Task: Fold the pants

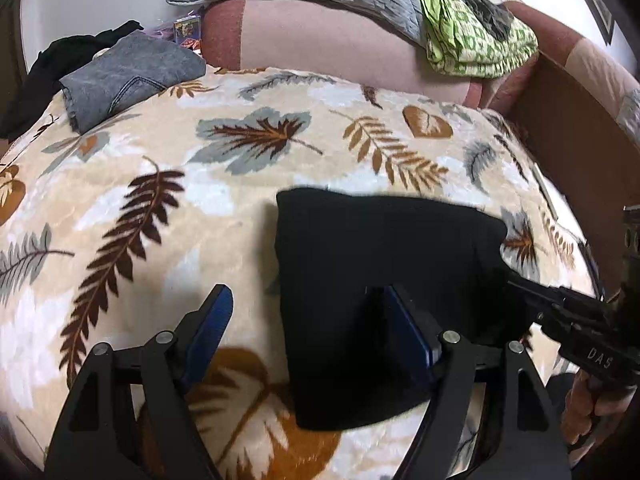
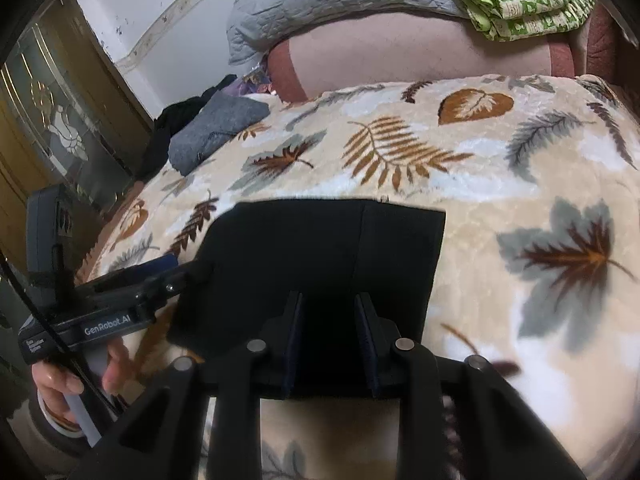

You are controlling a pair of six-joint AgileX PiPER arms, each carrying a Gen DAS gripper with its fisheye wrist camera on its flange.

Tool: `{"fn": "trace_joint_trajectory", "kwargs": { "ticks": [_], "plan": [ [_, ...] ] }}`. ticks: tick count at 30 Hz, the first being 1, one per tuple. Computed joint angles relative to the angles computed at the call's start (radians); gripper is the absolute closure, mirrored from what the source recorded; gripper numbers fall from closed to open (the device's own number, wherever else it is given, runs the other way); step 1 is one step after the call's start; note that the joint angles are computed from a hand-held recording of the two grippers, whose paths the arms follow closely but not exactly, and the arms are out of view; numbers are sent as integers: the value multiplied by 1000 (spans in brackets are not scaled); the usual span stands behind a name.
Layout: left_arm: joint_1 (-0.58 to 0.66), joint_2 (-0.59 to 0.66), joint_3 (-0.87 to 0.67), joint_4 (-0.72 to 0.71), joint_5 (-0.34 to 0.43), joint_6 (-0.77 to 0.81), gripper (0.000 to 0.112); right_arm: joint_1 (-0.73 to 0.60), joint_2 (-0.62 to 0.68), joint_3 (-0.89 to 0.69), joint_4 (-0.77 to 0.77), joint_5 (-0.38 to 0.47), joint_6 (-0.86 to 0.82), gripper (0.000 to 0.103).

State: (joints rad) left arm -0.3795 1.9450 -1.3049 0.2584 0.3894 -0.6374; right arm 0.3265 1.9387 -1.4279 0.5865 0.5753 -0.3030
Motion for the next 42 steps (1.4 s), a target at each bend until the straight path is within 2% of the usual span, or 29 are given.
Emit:
{"fn": "trace_joint_trajectory", "kwargs": {
  "ticks": [7, 16, 17, 21, 27, 31, 34, 37, 42],
  "plan": [
    [-24, -2, 67, 67, -65, -101, 32, 10, -31, 93, 19, -43, -37, 75],
    [-30, -7, 62, 83, -44, -134, 31, 16, -50, 95, 8, -53, -4, 74],
    [-31, -10, 63, 85, -41, -136, 31, 15, -58, 98, 14, -56, -5, 73],
    [-37, -28, 64, 110, -26, -151, 31, 9, -76, 99, 45, -59, -27, 55],
    [-30, -45, 57, 74, -7, -122, 31, 0, -83, 96, 34, -61, 4, 54],
    [-23, -53, 58, 39, 0, -96, 31, -5, -91, 107, 34, -74, 15, 44],
    [-11, -59, 65, -16, -10, -55, 31, -9, -88, 107, 23, -77, 33, 44],
    [-7, -59, 66, -26, -8, -53, 30, -10, -79, 104, -19, -81, 77, 44],
    [-4, -56, 65, -23, -3, -57, 30, -27, -66, 107, 2, -78, 78, 42]
  ]
}}
